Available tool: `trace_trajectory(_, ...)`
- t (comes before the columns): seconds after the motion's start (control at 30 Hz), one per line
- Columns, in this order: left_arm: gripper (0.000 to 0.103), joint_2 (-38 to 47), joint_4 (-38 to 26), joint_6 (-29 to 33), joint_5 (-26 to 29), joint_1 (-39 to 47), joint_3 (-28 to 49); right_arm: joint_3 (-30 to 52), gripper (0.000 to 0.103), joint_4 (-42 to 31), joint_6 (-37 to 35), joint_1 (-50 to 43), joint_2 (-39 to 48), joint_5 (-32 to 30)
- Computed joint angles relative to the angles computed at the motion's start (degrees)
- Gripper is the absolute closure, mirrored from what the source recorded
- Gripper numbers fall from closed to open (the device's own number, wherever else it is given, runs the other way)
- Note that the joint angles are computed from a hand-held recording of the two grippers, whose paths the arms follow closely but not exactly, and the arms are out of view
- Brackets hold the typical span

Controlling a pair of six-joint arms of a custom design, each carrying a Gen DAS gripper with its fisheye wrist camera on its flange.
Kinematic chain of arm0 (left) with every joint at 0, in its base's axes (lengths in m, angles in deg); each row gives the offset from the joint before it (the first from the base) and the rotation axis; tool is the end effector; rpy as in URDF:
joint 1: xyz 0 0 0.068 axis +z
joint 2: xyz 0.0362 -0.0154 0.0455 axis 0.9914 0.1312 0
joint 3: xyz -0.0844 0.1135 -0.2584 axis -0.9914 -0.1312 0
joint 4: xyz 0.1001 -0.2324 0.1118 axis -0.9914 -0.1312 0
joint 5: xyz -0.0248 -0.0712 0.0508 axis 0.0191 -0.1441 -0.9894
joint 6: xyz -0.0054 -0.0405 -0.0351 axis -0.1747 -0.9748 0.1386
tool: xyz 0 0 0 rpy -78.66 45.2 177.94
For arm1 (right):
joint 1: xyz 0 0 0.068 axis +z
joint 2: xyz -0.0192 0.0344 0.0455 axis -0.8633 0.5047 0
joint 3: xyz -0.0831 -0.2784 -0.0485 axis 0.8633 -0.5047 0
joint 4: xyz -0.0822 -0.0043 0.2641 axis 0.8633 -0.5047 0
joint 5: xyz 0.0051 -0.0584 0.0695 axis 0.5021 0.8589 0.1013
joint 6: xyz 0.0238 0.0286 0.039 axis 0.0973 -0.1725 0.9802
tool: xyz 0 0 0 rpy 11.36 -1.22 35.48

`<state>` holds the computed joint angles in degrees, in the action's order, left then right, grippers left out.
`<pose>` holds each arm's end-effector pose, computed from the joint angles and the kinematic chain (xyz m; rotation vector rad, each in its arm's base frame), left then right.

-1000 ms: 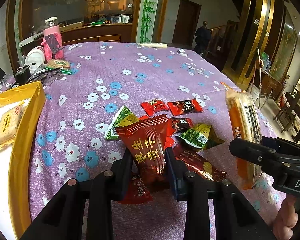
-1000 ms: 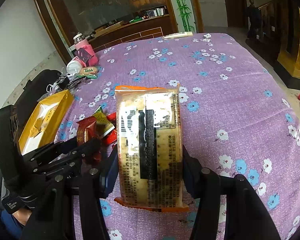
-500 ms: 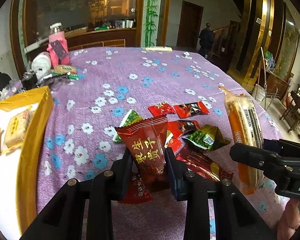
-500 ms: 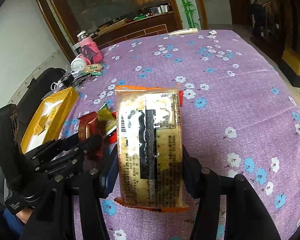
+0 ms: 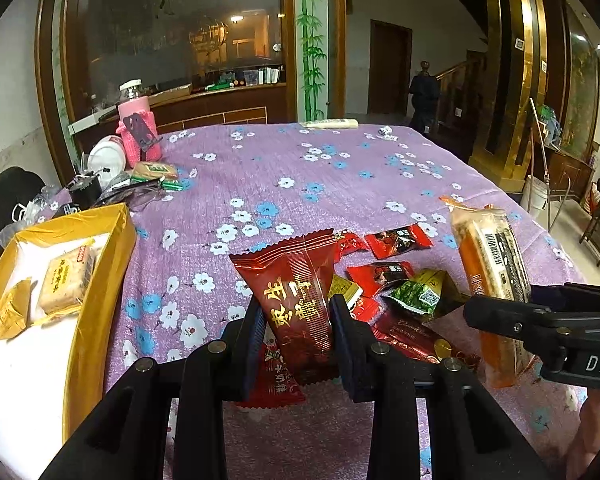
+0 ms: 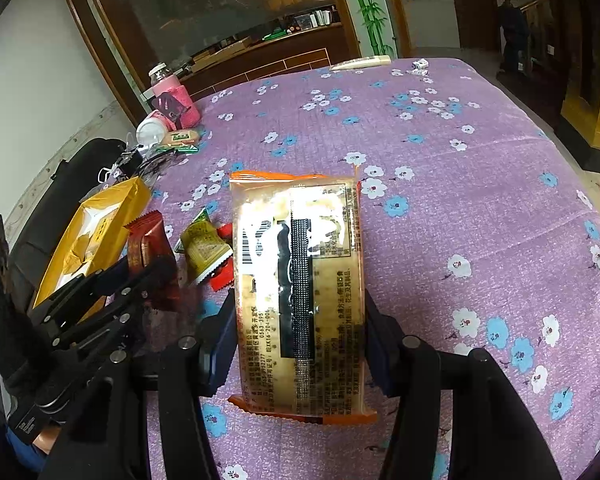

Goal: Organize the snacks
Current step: 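Lift the red candy packet with the left gripper while the right gripper holds the biscuit pack, then carry the red candy packet and biscuit pack toward the yellow box with both grippers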

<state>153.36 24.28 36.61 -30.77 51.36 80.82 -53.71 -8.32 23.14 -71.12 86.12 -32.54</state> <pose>0.2419 -0.1365 0.1315 0.2882 2.2296 -0.1256 0.2211 -0.0306 0.1347 0.0456 2.4260 0.3900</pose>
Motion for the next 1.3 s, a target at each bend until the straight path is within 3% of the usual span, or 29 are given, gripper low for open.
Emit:
trace_trajectory(0.47,0.07,-2.4,0.1,-2.4,-0.4,-0.1,-1.6,0.2,0.049,2.0,0.9,-4.5,3.3,-4.1)
trace_trajectory(0.73,0.07,-2.3,-1.9,-5.3,0.1,1.8,-0.8,0.7,0.049,4.1,1.2,-1.9,6.2,1.1)
trace_trajectory(0.97,0.07,-1.3,-3.5,-5.2,2.9,2.1,0.0,1.0,0.049,4.2,0.9,-1.3,6.9,1.8)
trace_trajectory(1.3,0.07,-5.4,-0.8,-5.6,-0.8,1.2,-3.1,-0.7,0.049,3.8,1.2,-4.1,2.4,-2.5)
